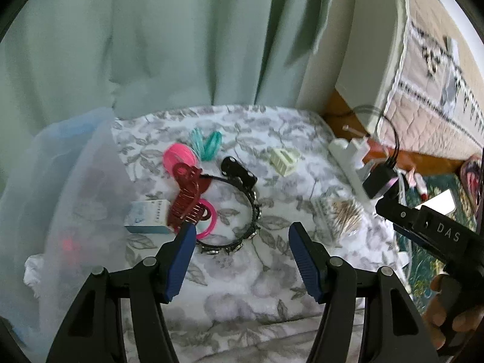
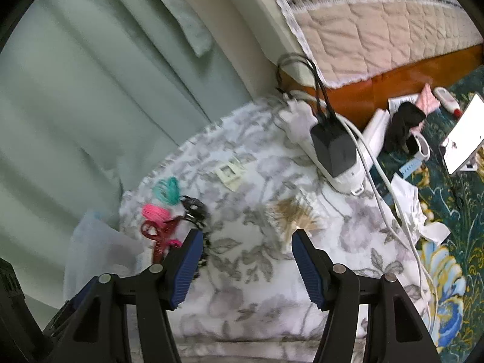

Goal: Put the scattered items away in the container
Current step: 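Withdraw both open grippers from the box toward the remaining items, then grasp the black studded headband with the left gripper while the right gripper grasps the cotton swab bag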

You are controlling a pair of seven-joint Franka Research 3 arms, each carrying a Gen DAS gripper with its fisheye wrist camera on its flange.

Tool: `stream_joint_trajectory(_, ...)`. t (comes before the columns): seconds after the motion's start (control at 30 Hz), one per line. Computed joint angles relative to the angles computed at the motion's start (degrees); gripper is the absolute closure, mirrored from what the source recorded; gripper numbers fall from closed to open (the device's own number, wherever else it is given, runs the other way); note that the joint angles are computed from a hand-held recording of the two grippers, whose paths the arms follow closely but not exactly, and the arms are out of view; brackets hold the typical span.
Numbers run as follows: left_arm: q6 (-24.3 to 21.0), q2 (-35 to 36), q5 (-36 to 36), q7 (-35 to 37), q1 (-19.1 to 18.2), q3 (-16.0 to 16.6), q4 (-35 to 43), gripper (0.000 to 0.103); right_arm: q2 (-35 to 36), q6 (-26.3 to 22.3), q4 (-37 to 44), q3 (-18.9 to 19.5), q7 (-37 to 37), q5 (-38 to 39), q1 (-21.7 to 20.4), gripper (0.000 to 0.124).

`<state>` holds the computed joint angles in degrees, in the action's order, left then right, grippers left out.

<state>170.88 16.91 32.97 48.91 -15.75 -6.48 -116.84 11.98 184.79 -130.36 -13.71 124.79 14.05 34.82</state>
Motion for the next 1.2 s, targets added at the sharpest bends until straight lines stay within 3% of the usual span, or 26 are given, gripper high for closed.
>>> stream_joint_trajectory(0.07, -1.1, 2.1, -0.8, 1.9, 0.5, -0.7, 1.7, 0.038, 1.3, -1.0, 1.0, 3.0, -0.8, 1.0, -3.4, 0.059)
stream_joint_trajectory(0.17, -2.5, 5.3, -2.6, 4.6, 1.0, -1.6, 4.2, 0.038, 3.2, -3.0, 2.2, 2.7, 0.4, 0.8, -3.8, 0.059)
stream_joint_trajectory(0.53, -5.7, 13.9, -7.3, 14.2, 1.4, -3.0, 11.8, 0.038, 9.7, -8.4, 8.4, 9.4, -1.1, -0.1, -11.2, 0.055)
stream_joint_trajectory(0.93, -9.6, 20.2, -12.5, 20.4, 1.9, -4.0, 18.5, 0.038, 15.1, -11.9, 13.7, 7.6, 0.3, -3.0, -10.2, 0.045)
stream_joint_trajectory(1.2, -13.2, 23.4, -14.8, 23.2, 1.7, -4.5, 22.7, 0.038, 17.2, -13.6, 16.6, 2.9, 4.0, -7.5, -6.4, 0.042)
